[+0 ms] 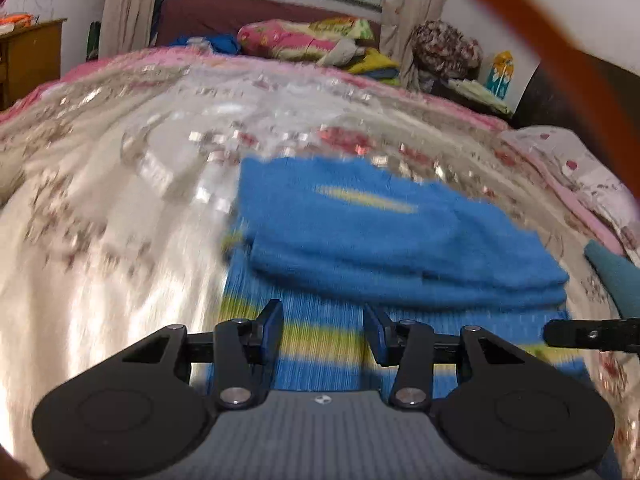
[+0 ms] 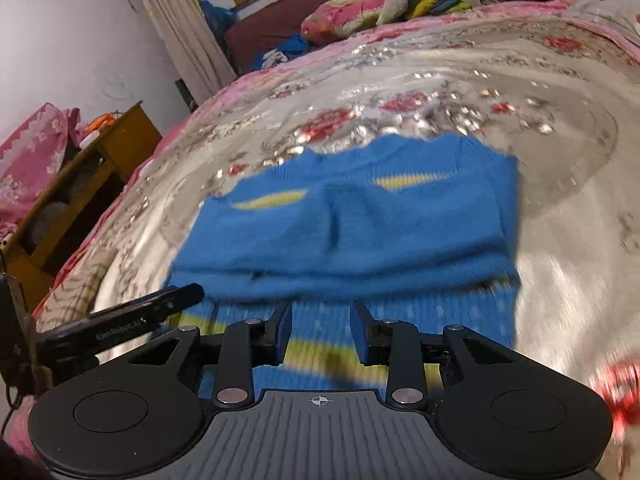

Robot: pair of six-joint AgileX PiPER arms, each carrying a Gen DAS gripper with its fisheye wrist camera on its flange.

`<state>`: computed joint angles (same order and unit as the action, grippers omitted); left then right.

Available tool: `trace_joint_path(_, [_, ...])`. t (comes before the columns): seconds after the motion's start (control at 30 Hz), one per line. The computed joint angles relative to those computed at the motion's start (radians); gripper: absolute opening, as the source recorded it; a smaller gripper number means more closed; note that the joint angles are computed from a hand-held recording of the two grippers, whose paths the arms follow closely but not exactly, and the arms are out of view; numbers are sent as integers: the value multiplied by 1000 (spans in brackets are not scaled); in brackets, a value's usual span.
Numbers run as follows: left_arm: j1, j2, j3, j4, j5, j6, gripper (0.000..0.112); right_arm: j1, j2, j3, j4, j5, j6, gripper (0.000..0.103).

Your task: Fold small clothes

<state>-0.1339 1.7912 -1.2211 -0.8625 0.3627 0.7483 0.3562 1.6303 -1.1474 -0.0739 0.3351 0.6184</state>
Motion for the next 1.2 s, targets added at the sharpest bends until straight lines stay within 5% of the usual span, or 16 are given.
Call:
trace_joint_path(0.33, [-45, -164, 163, 245, 11, -189, 50, 42, -201, 233, 0, -25, 118, 32])
trace_joint_path(0.8, [-101, -367, 303, 490, 112, -468, 49, 250, -501, 463, -424, 64, 670, 33])
trace_joint_path(1.2, [-49, -396, 350, 427, 121, -349, 49, 376, -571, 561, -558, 156, 930, 35])
